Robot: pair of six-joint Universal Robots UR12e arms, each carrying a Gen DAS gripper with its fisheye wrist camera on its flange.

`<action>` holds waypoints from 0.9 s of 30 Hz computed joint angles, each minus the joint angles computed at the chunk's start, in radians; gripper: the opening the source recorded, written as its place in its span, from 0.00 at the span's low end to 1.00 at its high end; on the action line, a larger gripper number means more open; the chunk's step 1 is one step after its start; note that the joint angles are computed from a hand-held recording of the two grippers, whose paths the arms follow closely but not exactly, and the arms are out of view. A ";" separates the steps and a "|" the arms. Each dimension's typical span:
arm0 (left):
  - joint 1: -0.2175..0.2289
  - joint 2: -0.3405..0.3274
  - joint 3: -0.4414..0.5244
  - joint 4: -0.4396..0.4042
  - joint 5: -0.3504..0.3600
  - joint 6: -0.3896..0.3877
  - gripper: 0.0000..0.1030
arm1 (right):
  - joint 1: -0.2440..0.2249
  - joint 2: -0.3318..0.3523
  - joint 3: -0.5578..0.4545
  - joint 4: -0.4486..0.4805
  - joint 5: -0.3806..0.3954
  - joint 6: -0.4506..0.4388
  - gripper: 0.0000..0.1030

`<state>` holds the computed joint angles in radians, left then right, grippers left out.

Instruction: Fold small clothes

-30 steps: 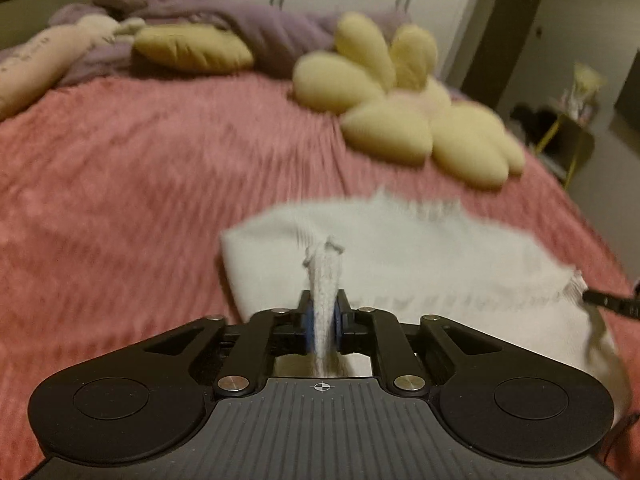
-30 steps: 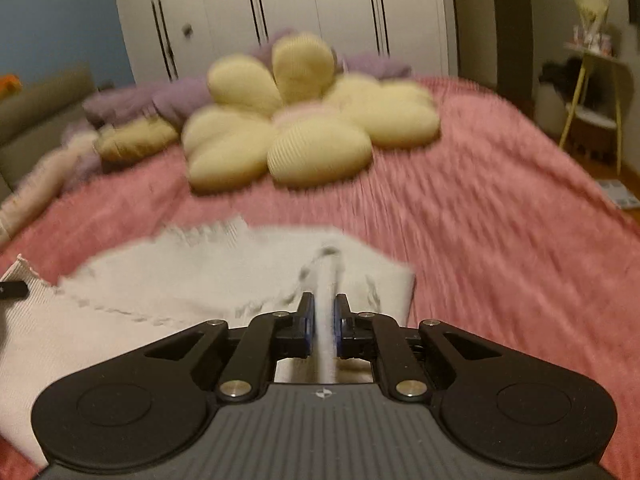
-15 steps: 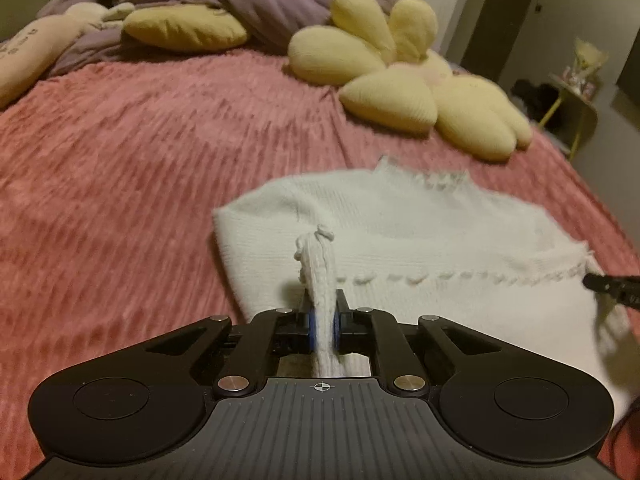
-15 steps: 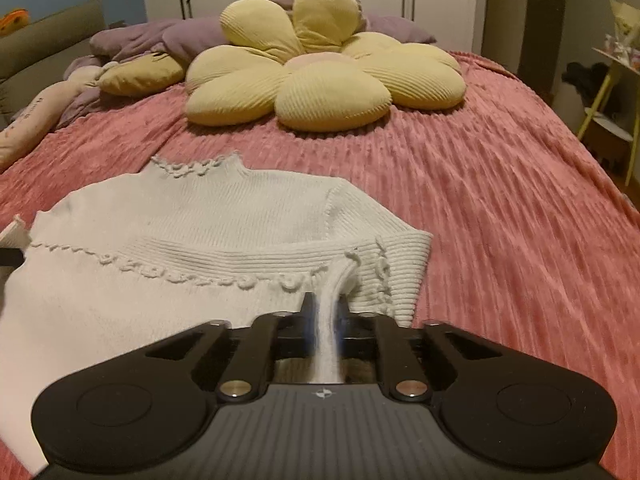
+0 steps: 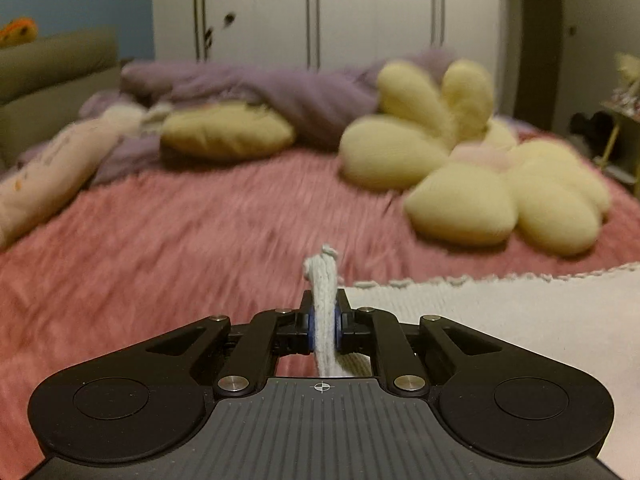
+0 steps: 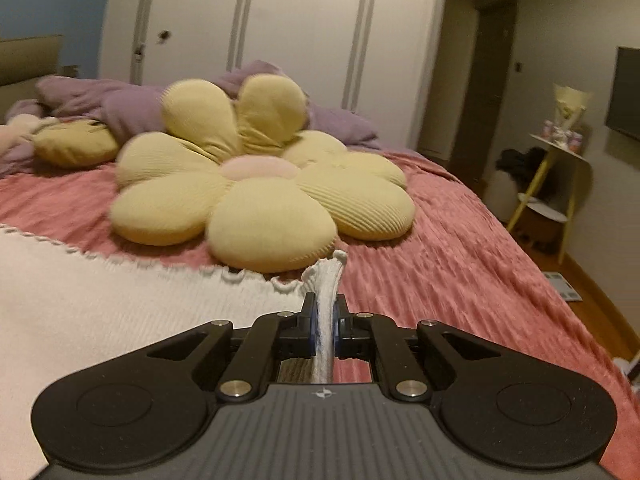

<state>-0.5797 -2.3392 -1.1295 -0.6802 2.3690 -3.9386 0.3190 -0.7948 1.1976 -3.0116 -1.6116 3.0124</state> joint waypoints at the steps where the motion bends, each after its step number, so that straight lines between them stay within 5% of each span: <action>1: 0.001 -0.009 0.009 -0.037 0.002 -0.028 0.11 | 0.002 0.012 -0.012 0.016 -0.013 0.009 0.06; 7: 0.009 -0.015 -0.006 -0.133 -0.037 -0.135 0.20 | 0.018 0.051 -0.034 0.044 -0.064 -0.028 0.07; 10: 0.005 -0.006 -0.002 -0.183 -0.022 -0.180 0.53 | 0.016 0.056 -0.044 0.093 -0.067 0.003 0.16; 14: -0.009 0.034 -0.062 -0.085 0.000 -0.156 0.55 | 0.010 0.044 -0.026 0.077 -0.084 0.045 0.40; 17: -0.030 0.078 -0.137 0.040 -0.023 -0.119 0.67 | -0.007 -0.010 0.062 -0.014 -0.033 0.085 0.40; 21: -0.061 0.132 -0.235 0.157 -0.143 -0.149 0.69 | -0.032 -0.119 0.236 -0.075 0.083 0.138 0.39; 27: -0.094 0.159 -0.287 0.143 -0.234 -0.212 0.66 | -0.071 -0.257 0.450 -0.035 0.174 0.240 0.39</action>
<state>-0.6739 -2.1804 -1.4170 -0.5368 2.1353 -4.1509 0.2484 -1.0522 1.6472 -3.0465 -1.4376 3.2526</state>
